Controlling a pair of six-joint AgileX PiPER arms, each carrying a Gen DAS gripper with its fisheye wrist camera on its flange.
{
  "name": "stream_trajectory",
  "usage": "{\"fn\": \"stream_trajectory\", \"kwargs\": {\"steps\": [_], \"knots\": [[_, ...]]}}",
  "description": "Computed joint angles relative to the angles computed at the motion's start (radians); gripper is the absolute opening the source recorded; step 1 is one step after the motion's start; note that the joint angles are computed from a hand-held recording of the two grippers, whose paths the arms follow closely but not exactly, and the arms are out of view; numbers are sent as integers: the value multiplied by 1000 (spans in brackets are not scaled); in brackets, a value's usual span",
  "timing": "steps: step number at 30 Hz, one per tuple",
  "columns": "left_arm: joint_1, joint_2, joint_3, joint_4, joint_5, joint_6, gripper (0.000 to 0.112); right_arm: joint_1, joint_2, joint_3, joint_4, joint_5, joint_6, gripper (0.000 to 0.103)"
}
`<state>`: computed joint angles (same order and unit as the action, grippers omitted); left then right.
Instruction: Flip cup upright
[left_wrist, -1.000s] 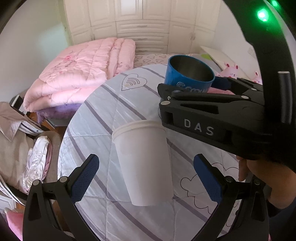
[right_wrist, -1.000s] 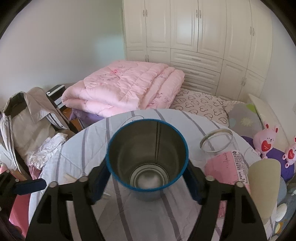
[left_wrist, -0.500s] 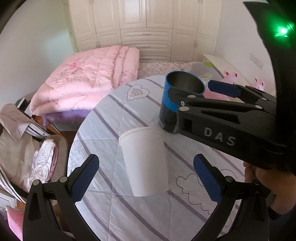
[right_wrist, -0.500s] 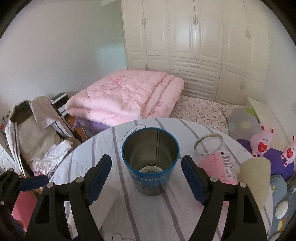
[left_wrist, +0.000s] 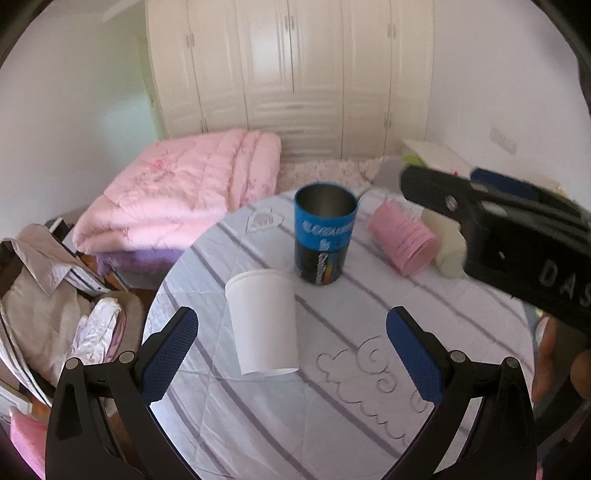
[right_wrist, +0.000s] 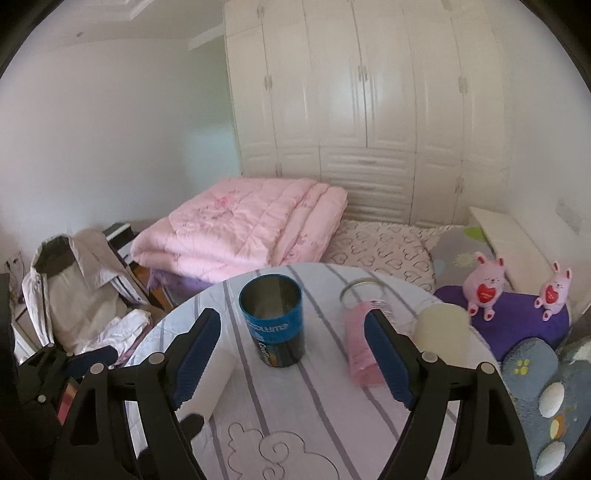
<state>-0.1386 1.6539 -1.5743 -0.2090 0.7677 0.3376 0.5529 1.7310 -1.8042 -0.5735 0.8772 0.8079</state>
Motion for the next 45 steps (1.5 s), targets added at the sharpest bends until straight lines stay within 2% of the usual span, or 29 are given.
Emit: {"fn": "stream_trajectory", "kwargs": {"steps": [4,9,17,22,32,39,45], "knots": [[-8,-77,88,-44,-87,21,103,66,-101,159,-225,-27,190,82],[-24,-139,155,-69,-155,24,103,156,-191,295,-492,25,422,83],[-34,-213,263,-165,-274,98,103,248,-280,440,-712,138,663,83],[-55,-212,265,-104,-272,47,103,263,-291,463,-701,166,686,83],[-66,-227,271,-82,-285,20,103,302,-299,476,-713,226,692,83],[-57,-218,245,-89,-237,20,103,294,-299,457,-676,228,665,83],[-54,-217,247,-90,-248,18,103,290,-293,435,-664,228,641,83]]}}
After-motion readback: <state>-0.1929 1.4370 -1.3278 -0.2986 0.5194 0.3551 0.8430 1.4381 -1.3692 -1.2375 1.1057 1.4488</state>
